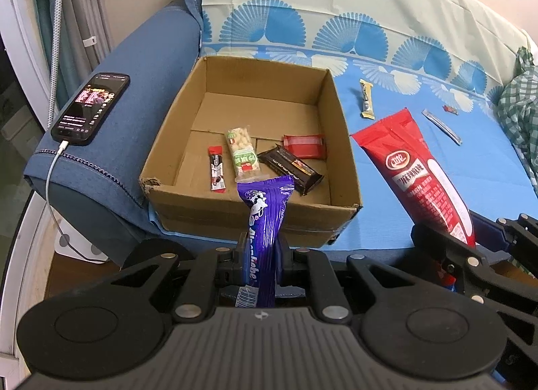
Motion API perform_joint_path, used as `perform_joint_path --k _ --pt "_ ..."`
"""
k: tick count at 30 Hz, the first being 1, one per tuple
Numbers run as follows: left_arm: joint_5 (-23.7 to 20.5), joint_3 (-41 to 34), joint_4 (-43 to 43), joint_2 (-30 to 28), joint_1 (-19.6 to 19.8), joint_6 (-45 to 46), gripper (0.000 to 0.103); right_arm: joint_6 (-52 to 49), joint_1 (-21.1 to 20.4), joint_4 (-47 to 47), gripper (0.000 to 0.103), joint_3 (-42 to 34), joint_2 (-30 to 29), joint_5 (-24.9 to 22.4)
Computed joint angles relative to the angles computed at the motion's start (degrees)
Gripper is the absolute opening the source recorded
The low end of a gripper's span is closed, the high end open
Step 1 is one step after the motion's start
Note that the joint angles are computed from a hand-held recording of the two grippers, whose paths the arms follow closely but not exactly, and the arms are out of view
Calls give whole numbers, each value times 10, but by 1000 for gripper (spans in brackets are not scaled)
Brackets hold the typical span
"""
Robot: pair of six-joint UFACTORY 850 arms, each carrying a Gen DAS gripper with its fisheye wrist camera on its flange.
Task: Organize snacks
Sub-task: 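Carry the purple bar and red wafer pack over the cardboard box with both tools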
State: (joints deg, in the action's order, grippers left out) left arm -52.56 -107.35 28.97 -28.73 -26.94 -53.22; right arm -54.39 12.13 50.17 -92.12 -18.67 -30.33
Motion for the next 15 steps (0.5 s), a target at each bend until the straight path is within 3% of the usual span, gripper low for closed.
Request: perform_joint_path --k 15 --pt "-18 -64 -20 -47 41 29 15 87 12 -87 38 -77 -63 -28"
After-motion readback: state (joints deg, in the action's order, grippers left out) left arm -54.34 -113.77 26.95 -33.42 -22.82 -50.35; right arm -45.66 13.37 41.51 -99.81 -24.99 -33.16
